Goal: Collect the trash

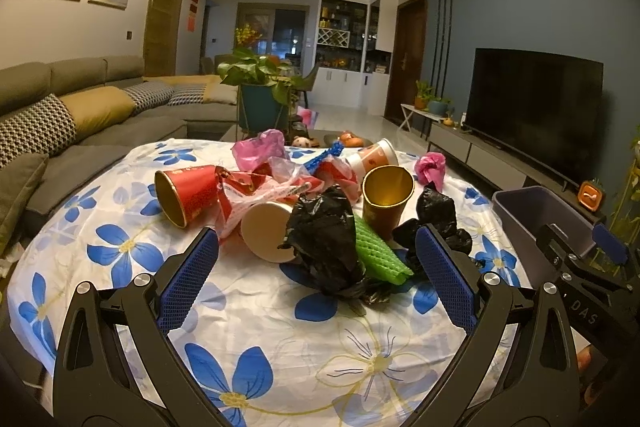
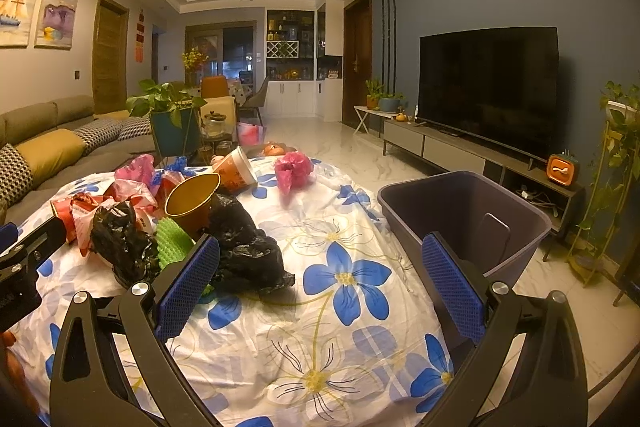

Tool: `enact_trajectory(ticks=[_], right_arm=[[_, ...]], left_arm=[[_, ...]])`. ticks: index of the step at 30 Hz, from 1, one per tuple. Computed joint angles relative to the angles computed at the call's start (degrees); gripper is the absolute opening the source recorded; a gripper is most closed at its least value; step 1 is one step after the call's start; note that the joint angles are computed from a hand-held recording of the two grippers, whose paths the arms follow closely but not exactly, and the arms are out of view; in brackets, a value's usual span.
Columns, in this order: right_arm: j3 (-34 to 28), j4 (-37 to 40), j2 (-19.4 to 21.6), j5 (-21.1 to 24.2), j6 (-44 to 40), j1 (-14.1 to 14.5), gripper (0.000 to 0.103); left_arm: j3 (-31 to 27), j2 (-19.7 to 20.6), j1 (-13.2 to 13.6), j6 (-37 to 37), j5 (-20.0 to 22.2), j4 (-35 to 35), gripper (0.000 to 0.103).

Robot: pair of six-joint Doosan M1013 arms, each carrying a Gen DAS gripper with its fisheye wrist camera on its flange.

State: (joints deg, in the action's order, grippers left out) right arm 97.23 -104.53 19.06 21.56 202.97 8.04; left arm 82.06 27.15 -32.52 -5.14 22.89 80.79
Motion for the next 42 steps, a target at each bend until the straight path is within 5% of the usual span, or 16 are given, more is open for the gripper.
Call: enact_trajectory(ticks=[42], right_arm=[[-0.46,0.31,0.66,-0.33,-0.3,-0.14,0.098]], left_arm=[[-1.11,1.1,0.13,2.22,-0.89,-2.01,0.097]])
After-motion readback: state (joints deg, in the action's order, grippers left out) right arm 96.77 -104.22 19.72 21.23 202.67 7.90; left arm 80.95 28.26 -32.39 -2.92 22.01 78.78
